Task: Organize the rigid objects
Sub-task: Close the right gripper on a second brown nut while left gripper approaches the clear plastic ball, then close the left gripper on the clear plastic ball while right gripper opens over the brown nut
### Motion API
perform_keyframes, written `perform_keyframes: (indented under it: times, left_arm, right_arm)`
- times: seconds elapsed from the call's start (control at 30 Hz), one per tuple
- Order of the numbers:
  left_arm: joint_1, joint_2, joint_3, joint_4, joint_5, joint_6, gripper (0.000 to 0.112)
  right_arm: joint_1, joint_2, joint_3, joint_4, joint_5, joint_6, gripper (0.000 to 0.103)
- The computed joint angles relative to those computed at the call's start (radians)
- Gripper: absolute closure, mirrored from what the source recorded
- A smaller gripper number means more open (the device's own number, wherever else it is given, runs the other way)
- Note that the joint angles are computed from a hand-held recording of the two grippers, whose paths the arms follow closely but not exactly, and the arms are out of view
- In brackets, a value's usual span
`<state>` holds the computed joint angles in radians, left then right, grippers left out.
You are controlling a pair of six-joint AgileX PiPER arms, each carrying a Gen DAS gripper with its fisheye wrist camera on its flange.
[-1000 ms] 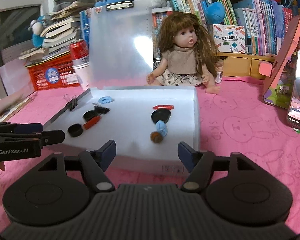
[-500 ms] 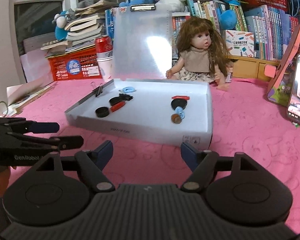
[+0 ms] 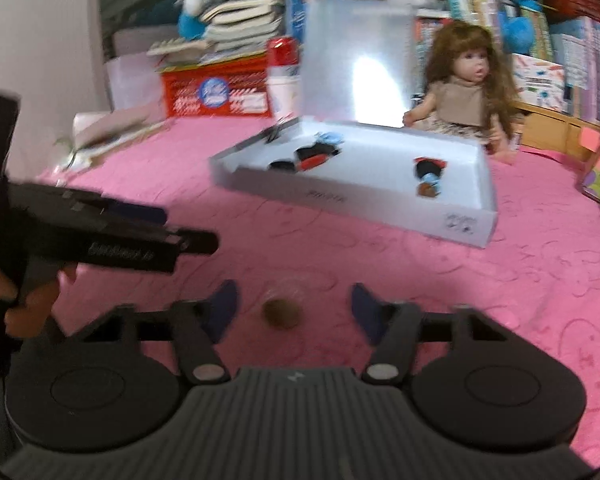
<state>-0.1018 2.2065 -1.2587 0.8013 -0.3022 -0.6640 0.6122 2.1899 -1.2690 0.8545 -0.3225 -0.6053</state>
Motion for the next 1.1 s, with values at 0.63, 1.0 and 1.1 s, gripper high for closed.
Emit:
perform_keyframes:
  times: [0.63,1.0,1.1]
  left_arm:
    - [-0.06,-0.009,0.044,-0.089,-0.046,0.038,0.044]
    - [-0.15,-0.011,0.096,-0.267,-0.125,0.237,0.043]
    - [-0.163,-0.001,0.093,-0.28,-0.116,0.249,0.043]
  right_arm:
    - [0.033,-0.017,0.065,0.142,-0.161,-0.077,0.076]
    - [0.023,-0.018,0.127,0.153,-0.261,0.019,0.076]
    - [0.02,-0.02,0.137,0.143,-0.27,0.041,0.076]
